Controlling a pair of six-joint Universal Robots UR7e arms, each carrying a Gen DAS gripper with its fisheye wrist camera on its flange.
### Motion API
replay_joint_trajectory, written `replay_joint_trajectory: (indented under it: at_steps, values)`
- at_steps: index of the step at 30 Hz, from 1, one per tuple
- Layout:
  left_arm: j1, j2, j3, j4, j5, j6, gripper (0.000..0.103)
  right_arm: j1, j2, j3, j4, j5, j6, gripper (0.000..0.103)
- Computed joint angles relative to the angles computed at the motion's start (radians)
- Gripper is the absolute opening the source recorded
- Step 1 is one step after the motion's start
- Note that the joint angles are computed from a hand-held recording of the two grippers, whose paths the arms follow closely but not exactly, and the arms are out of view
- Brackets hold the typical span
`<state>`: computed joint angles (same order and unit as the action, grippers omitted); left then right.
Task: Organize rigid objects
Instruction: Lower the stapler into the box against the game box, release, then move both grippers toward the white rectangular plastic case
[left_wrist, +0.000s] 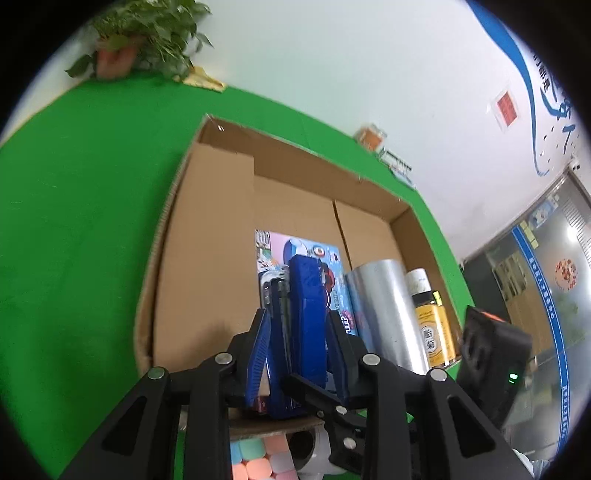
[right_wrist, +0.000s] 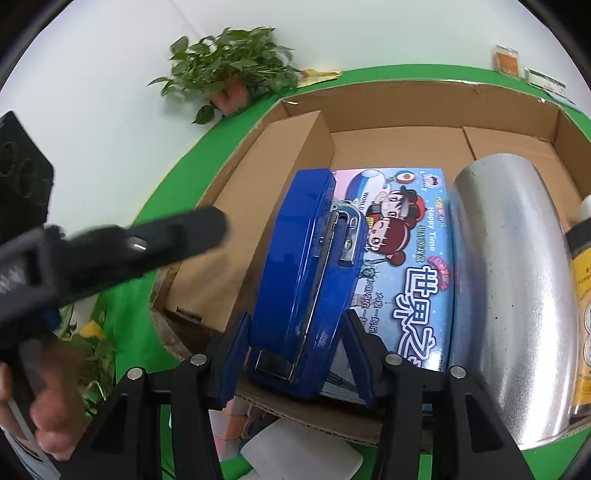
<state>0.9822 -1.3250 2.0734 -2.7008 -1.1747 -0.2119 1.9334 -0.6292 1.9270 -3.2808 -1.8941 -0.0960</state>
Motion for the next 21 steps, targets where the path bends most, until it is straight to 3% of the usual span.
replay_joint_trajectory:
  at_steps: [7,8,9,10,11,12,13,14,16,19,21]
  values:
    - [-0.042,-0.057,0.071,-0.058,0.056,-0.019,0.030,-0.003,-0.022,0.035,-0.023,0.011,-0.041,0.050]
    - [-0.060,-0.064,0.090,-0.080,0.082,-0.013,0.030,0.014,-0.028,0.055,-0.069,-0.015,-0.051,0.055]
    - [-0.080,-0.072,0.110,-0.106,0.119,-0.001,0.035,0.034,-0.033,0.080,-0.141,-0.037,-0.078,0.069]
    - [-0.105,-0.074,0.133,-0.147,0.167,0.016,0.047,0.048,-0.030,0.111,-0.239,-0.051,-0.111,0.080]
    - [-0.151,-0.086,0.181,-0.226,0.256,0.046,0.057,0.072,-0.032,0.145,-0.344,-0.072,-0.153,0.100]
    - [-0.188,-0.089,0.219,-0.298,0.324,0.068,0.085,0.108,-0.044,0.184,-0.449,-0.110,-0.215,0.102]
    - [-0.226,-0.089,0.264,-0.403,0.392,0.102,0.102,0.130,-0.030,0.207,-0.553,-0.146,-0.276,0.102]
    - [-0.265,-0.087,0.305,-0.502,0.449,0.132,0.102,0.141,-0.010,0.223,-0.655,-0.167,-0.326,0.102]
    - [-0.317,-0.092,0.350,-0.577,0.513,0.146,0.102,0.162,-0.013,0.273,-0.773,-0.209,-0.363,0.102]
    - [-0.342,-0.148,0.371,-0.439,0.512,0.044,0.102,0.164,-0.047,0.348,-0.811,-0.204,-0.324,0.102]
    - [-0.344,-0.191,0.372,-0.295,0.479,-0.037,0.102,0.155,-0.075,0.418,-0.813,-0.163,-0.296,0.102]
